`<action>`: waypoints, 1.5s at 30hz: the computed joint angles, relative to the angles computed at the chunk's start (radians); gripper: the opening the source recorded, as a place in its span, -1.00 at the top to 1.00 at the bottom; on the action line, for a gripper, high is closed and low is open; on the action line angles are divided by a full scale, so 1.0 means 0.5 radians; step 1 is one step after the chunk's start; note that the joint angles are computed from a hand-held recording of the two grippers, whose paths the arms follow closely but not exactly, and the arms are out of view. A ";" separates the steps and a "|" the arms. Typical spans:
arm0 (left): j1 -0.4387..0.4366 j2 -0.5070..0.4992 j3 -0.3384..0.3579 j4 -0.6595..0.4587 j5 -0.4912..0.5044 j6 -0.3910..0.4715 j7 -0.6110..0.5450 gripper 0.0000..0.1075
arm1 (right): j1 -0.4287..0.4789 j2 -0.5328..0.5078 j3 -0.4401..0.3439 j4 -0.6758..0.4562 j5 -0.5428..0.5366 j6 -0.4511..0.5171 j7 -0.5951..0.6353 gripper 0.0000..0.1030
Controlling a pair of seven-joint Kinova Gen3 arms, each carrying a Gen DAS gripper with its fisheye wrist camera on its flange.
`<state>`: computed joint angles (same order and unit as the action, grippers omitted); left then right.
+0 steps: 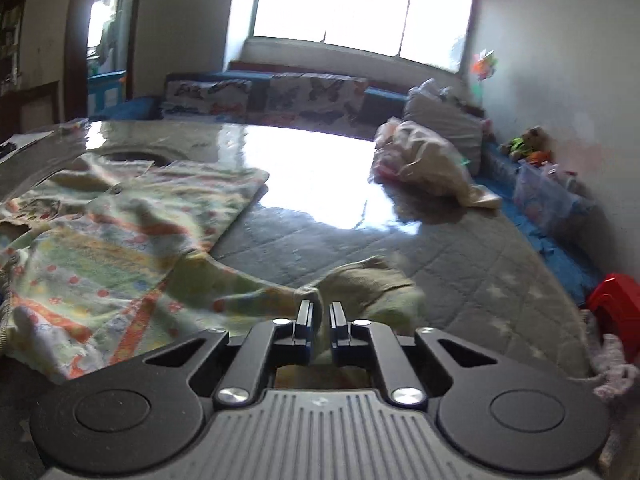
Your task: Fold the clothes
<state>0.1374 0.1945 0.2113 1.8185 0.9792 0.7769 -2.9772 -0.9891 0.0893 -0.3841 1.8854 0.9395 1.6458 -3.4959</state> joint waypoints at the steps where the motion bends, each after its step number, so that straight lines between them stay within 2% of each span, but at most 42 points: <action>1: -0.001 0.001 0.000 0.000 0.003 0.003 0.001 0.38 | -0.039 0.004 0.004 0.003 -0.014 0.081 -0.062 0.92; 3: -0.003 0.003 0.000 0.000 0.010 0.010 -0.001 0.34 | -0.007 0.008 -0.089 0.011 -0.066 0.244 -0.181 0.92; 5: -0.006 0.003 0.000 0.004 0.020 0.015 -0.014 0.30 | 0.121 0.026 -0.259 0.001 -0.157 0.406 -0.291 0.92; 7: -0.004 0.000 0.001 0.008 0.024 0.013 -0.026 0.27 | 0.176 0.029 -0.320 0.004 -0.260 0.506 -0.387 0.91; 9: 0.002 -0.002 0.000 0.010 0.021 0.007 -0.026 0.26 | 0.141 0.013 -0.274 0.018 -0.343 0.546 -0.440 0.81; 11: 0.009 -0.004 0.000 0.010 0.015 0.001 -0.017 0.21 | 0.016 0.000 -0.168 0.034 -0.368 0.574 -0.474 0.77; 13: 0.018 -0.007 0.002 0.011 0.008 -0.013 -0.011 0.19 | -0.103 -0.048 -0.086 0.055 -0.267 0.493 -0.424 0.66; 15: 0.023 -0.009 0.003 0.014 0.005 -0.025 -0.008 0.18 | -0.074 -0.096 -0.127 0.078 -0.125 0.330 -0.337 0.62; 18: 0.027 -0.013 0.003 0.020 0.005 -0.036 0.003 0.17 | 0.181 -0.087 -0.339 0.085 0.049 0.086 -0.153 0.61; 22: 0.033 -0.018 0.005 0.022 -0.005 -0.049 0.011 0.16 | 0.552 -0.034 -0.605 0.061 0.180 -0.239 -0.139 0.61; 24: 0.035 -0.017 0.005 0.019 -0.013 -0.050 0.014 0.16 | 0.654 -0.042 -0.618 0.084 0.175 -0.391 -0.095 0.61; 26: 0.033 -0.014 0.006 0.013 -0.018 -0.044 0.017 0.16 | 0.672 -0.041 -0.582 0.087 0.133 -0.434 -0.091 0.56; 29: 0.024 -0.010 0.007 0.014 -0.002 -0.037 0.002 0.16 | 0.602 -0.022 -0.527 0.088 0.074 -0.265 -0.147 0.52; 32: 0.017 -0.007 0.009 0.021 0.018 -0.034 -0.024 0.15 | 0.362 0.007 -0.349 0.072 -0.055 -0.021 -0.177 0.50; 35: 0.012 -0.003 0.007 0.022 0.031 -0.025 -0.041 0.14 | 0.249 0.042 -0.323 0.060 -0.208 0.223 -0.335 0.38; 38: 0.011 -0.001 0.006 0.022 0.036 -0.022 -0.050 0.14 | 0.223 0.058 -0.347 0.050 -0.329 0.392 -0.483 0.27; 43: 0.011 -0.005 0.003 0.029 0.042 -0.023 -0.059 0.14 | 0.212 -0.033 -0.347 0.083 -0.261 0.386 -0.418 0.27; 45: 0.015 -0.008 0.003 0.033 0.042 -0.032 -0.058 0.14 | 0.296 -0.093 -0.338 0.108 -0.186 0.257 -0.317 0.27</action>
